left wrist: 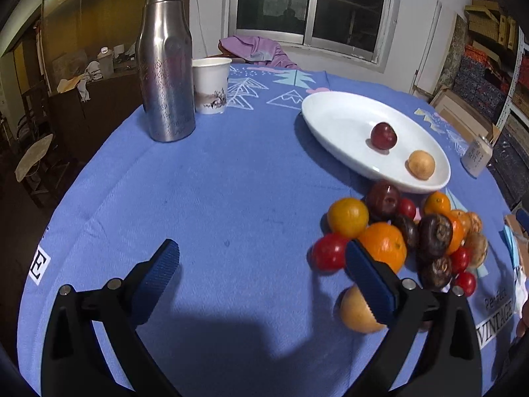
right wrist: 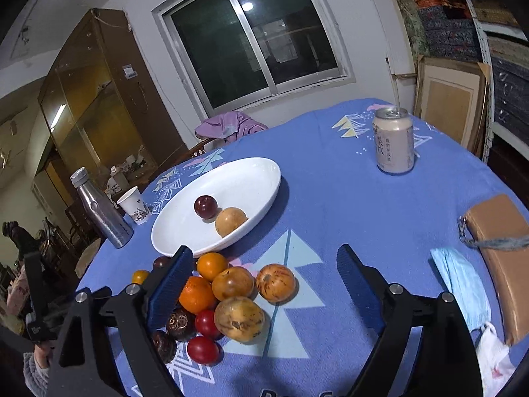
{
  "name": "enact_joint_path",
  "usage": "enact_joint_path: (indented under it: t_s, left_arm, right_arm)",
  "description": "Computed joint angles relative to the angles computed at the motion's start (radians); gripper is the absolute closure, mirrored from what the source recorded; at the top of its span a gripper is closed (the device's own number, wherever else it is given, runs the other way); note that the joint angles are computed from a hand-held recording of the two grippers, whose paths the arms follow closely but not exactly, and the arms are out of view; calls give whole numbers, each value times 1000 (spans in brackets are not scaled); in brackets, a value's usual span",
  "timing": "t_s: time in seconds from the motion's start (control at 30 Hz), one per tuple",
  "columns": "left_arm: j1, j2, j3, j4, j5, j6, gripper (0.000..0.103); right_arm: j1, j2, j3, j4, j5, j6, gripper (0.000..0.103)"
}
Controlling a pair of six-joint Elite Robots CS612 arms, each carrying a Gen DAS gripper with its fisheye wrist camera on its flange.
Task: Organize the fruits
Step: 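Move the left tool to the red tomato and close on it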
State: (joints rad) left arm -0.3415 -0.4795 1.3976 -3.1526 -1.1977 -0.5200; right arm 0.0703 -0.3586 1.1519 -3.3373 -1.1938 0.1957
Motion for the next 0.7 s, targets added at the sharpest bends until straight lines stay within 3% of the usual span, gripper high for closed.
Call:
enact_joint_path:
  t_s: [0.23,0.43,0.57,0.63,0.7]
  left_arm:
    - [-12,13,-14,13,-5,68,5]
    - [-24,37,-67,86,114,131,4]
    - [-25,38,-68,92,201,112,4]
    - [-23,31,-66,156,273,46,4]
    - [-7,16,-41,139,218,-1,4]
  right_arm:
    - [-11,10,-15,74,36,67,10]
    - [-9,12,-19,76,40,66,10]
    - [-9,12,-20,82,41,70,10]
    - [-10,13,-21,81,43,74,10]
    - [-12,13,-20,77,48,78,10]
